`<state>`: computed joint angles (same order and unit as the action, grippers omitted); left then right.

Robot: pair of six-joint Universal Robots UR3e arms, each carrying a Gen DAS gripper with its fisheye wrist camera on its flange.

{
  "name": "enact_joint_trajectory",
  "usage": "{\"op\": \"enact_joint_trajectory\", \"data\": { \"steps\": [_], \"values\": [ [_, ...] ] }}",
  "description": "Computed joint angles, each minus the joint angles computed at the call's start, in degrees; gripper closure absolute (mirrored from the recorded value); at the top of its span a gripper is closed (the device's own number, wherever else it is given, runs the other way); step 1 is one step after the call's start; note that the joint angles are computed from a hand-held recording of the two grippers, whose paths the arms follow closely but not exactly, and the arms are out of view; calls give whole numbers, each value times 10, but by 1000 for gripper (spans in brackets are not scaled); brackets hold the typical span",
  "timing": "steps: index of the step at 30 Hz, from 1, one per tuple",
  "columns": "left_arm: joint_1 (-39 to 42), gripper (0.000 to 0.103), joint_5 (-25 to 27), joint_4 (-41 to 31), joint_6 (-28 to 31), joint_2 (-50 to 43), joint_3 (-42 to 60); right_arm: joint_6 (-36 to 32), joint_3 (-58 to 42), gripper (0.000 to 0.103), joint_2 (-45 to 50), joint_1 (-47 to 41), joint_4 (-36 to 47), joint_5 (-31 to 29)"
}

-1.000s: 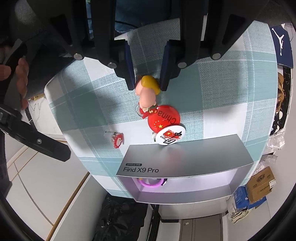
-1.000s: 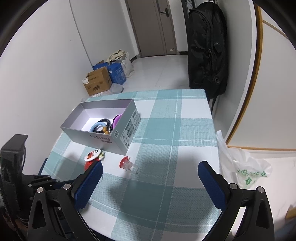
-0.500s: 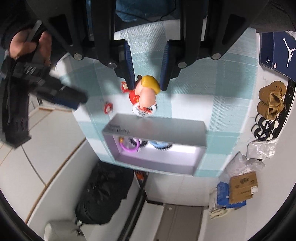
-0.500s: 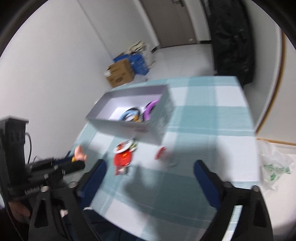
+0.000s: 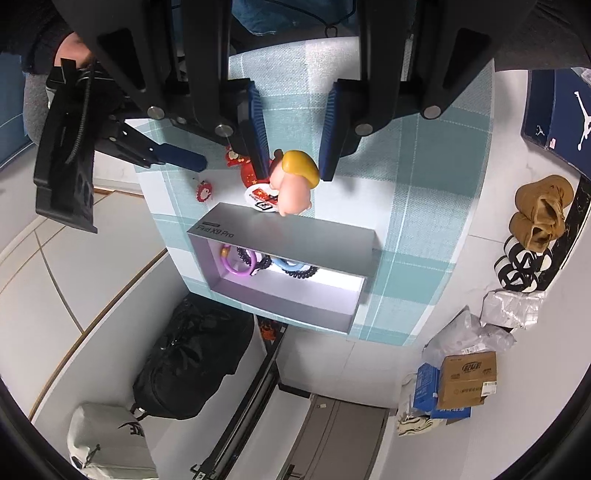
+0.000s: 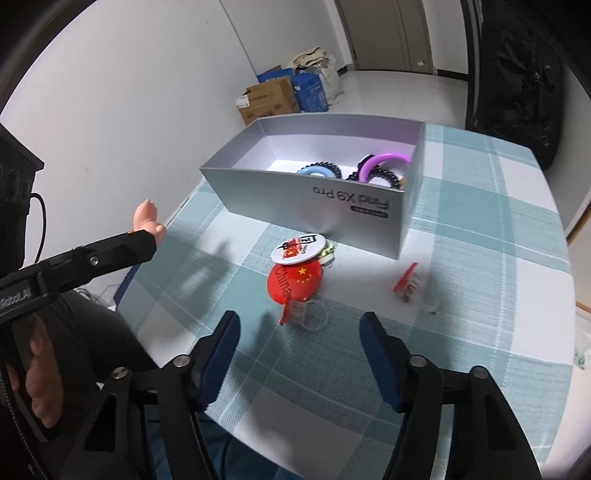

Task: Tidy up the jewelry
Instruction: 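Move the left gripper down around the pink-yellow figure charm, then close the left gripper on the figure charm while the right gripper grasps a small red-white charm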

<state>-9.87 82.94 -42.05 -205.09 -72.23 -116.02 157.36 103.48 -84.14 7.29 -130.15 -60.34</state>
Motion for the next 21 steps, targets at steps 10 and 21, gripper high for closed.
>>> {"op": "enact_joint_trajectory", "data": {
  "steps": [10,21],
  "values": [
    [14,81,-6,3,6,20,-13,12,-17,64,45,82,-80,-110],
    [20,81,-10,7,1,22,-16,23,-5,74,32,73,-85,-122]
  ]
}}
